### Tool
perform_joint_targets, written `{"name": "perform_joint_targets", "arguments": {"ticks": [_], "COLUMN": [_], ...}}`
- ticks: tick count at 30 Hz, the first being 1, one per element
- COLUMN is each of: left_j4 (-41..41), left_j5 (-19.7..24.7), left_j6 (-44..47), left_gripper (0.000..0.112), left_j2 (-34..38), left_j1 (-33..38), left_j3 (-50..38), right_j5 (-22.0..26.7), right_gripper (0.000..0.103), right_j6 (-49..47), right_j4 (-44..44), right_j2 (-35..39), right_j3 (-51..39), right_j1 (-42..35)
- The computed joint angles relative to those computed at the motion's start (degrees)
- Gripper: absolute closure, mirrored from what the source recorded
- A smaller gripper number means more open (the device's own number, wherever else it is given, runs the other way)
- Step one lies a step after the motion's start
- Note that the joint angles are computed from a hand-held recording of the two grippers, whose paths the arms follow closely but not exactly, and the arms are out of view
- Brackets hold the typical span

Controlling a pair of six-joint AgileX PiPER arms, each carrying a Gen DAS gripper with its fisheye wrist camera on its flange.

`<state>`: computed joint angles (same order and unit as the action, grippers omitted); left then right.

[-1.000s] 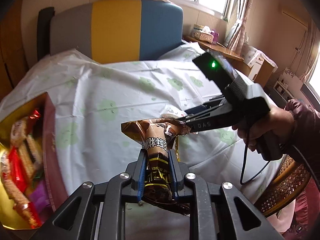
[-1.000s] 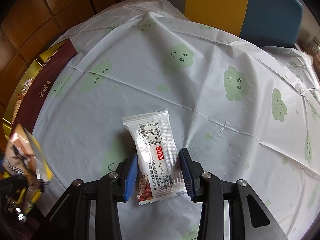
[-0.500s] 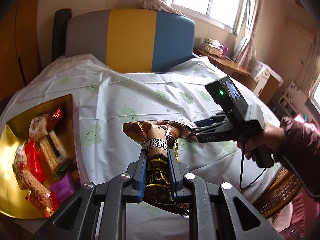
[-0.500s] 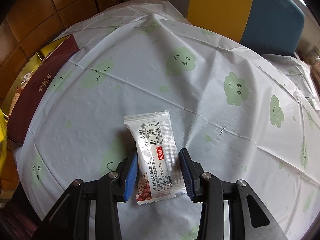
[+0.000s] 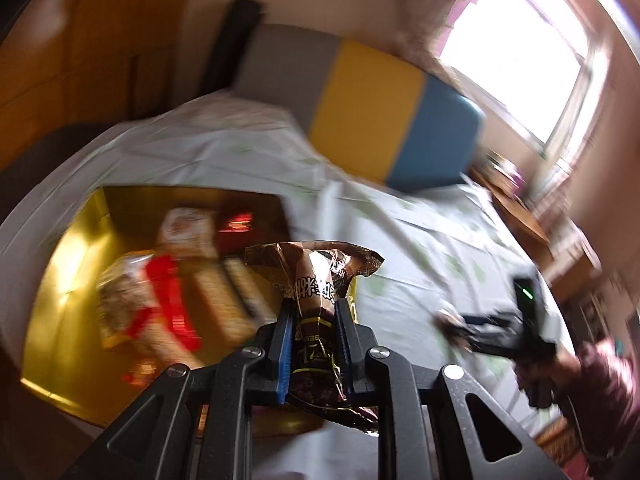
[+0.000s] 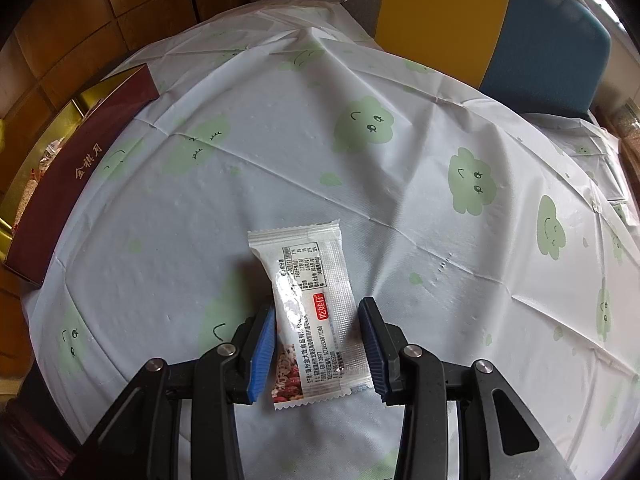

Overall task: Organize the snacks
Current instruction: 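Carry the brown packet into the gold tray and open the left gripper, then carry the white bar into the gold tray and open the right gripper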

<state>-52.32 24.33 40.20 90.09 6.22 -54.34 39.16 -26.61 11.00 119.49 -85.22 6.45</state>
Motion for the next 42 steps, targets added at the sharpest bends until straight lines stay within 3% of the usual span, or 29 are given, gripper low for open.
{"name": "perform_joint_targets", "arguments": {"ticks": [6,15,19,22,31,36,42], "left_j4": [4.3,20.6,21.8,23.4,51.2,61.1,75.4], "left_j5": [1.5,0.2,-0.1,-1.0,-8.0,-9.8,-10.9], "left_j6": [-8.2,-24.4,-25.2,-26.2,-51.1,-60.7,-74.8], "left_gripper": [0.094,0.093,0.081,0.080,0.075,0.074,0.073], "left_j2": [8.1,20.0,21.1,19.3,8.3,3.0,-1.4], "left_j1": [6.6,6.4,6.5,6.2,1.6,0.2,-1.2], "left_j3": [-7.0,-16.5,-17.3,-16.0,-6.3,-0.7,4.1], "right_j5": [-0.1,-0.3,-0.3,-0.3,0.0,1.0,1.5], "right_gripper": [0.062,0.062,0.062,0.062,0.062,0.064,0.064], "right_j6": [0.6,0.7,0.6,0.5,3.2,9.2,9.7], "right_j4": [-0.6,-0.7,-0.6,-0.6,-3.9,-8.7,-5.6], "right_j2": [0.1,0.0,0.0,0.0,-0.1,-0.1,-2.5], "right_j3": [-0.1,0.1,0.0,0.1,-0.2,-1.3,-2.0], "right_j1": [0.3,0.2,0.2,0.2,1.1,2.8,5.4]}}
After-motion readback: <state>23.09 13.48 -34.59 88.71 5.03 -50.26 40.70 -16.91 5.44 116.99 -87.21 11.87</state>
